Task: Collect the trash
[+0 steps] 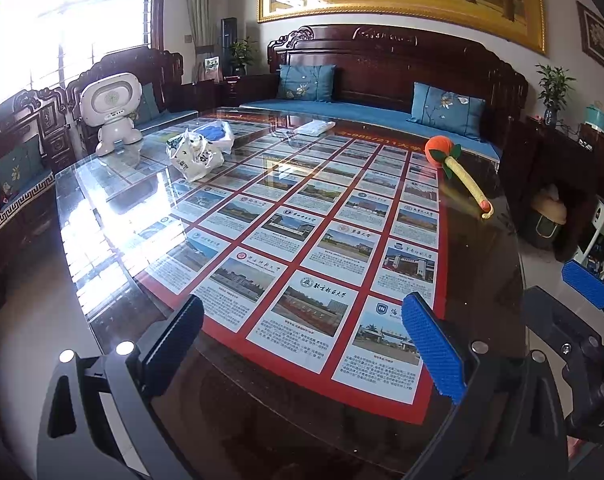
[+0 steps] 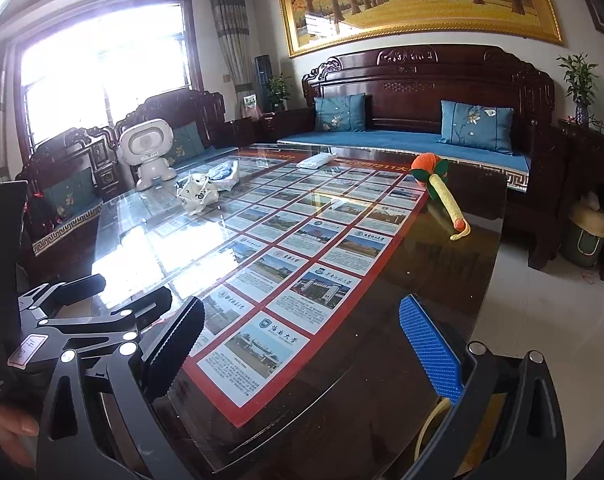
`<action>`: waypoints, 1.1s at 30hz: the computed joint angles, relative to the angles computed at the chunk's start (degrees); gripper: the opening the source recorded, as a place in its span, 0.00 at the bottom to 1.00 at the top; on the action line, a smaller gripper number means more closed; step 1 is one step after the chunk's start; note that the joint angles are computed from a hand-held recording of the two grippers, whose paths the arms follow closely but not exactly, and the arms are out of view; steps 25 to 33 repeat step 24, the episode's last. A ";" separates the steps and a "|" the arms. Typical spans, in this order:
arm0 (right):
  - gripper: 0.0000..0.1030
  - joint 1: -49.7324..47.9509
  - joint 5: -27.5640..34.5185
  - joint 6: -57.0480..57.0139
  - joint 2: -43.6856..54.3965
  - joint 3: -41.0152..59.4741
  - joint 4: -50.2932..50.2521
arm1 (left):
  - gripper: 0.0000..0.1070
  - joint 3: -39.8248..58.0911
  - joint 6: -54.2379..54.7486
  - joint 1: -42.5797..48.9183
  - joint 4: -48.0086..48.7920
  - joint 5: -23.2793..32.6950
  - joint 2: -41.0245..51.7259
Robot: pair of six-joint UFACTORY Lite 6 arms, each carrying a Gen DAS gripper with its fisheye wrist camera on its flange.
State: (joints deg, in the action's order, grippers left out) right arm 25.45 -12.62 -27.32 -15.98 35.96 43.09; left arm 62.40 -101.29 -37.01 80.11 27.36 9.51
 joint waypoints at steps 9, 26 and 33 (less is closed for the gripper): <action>0.92 0.47 -0.27 -0.59 0.88 0.70 0.75 | 0.93 0.34 0.64 0.24 -0.84 -0.24 0.13; 0.92 -0.59 0.65 4.73 4.37 2.47 -4.23 | 0.93 3.63 5.48 4.14 -6.13 -4.98 3.51; 0.92 -0.59 0.65 4.73 4.37 2.47 -4.23 | 0.93 3.63 5.48 4.14 -6.13 -4.98 3.51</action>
